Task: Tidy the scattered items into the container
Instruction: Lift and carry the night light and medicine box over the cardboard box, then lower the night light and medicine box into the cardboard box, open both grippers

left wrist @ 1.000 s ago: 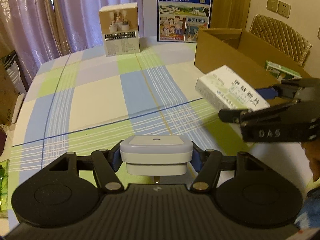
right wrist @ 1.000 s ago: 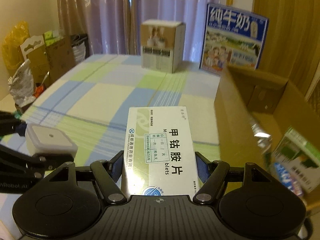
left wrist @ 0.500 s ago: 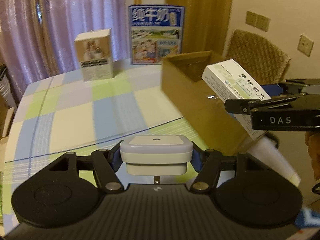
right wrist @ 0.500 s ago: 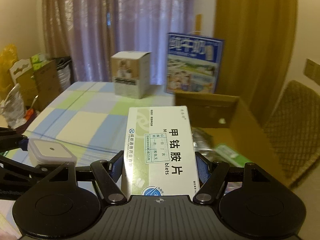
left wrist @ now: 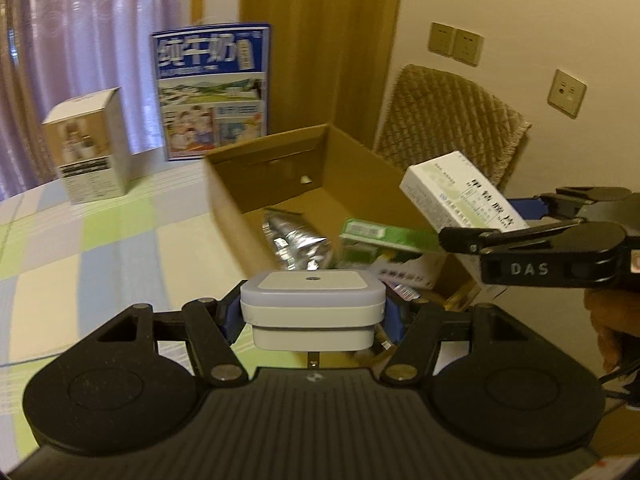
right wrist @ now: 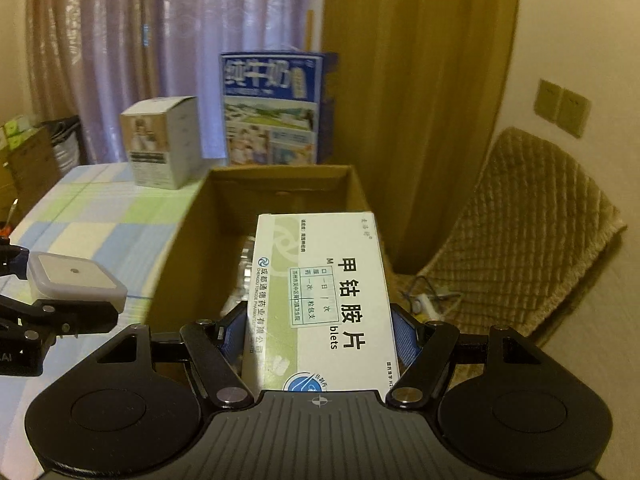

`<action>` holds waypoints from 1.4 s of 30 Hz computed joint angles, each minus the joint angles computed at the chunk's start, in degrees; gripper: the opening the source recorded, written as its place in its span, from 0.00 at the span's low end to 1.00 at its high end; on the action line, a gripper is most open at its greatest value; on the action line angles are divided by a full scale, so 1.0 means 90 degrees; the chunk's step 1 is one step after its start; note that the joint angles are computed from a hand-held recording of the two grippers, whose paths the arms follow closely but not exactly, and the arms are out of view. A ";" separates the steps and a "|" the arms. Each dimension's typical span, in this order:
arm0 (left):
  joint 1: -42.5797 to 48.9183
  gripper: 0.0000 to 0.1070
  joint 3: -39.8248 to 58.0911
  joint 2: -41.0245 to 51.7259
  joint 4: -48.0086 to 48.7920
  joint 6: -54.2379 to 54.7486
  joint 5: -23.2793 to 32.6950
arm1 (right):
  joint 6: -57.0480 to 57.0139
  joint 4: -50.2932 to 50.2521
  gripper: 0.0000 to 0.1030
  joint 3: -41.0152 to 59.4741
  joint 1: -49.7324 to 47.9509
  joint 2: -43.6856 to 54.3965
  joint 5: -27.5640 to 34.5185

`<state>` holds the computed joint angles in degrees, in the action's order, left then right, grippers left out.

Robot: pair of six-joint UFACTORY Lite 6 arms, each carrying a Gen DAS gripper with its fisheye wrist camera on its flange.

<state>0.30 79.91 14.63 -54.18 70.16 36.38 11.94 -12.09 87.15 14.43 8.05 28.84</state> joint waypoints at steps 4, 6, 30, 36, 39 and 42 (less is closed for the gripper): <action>-0.0490 0.56 0.0318 0.0416 0.0023 -0.0142 -0.0299 | -0.0702 0.0588 0.66 -0.0076 -0.0419 0.0106 -0.0193; -0.0642 0.56 0.0489 0.0627 -0.0053 -0.0130 -0.0388 | -0.0924 0.0773 0.66 -0.0039 -0.0518 0.0204 -0.0244; -0.0119 0.74 0.0549 0.0893 -0.0813 0.0707 -0.0490 | -0.1475 0.0974 0.66 0.1244 -0.0165 0.1820 -0.0227; 0.0065 0.74 0.0634 0.0980 -0.0777 0.0698 -0.0472 | -0.1736 0.0784 0.67 0.2759 -0.0113 0.3075 0.0280; 0.0132 0.74 0.0576 0.0957 -0.0788 0.0751 -0.0424 | -0.1619 0.0624 0.76 0.3097 -0.0131 0.3319 0.0329; 0.0176 0.74 0.0401 0.0853 -0.0831 0.0867 -0.0439 | -0.1597 0.0821 0.82 0.2802 -0.0218 0.3051 0.0095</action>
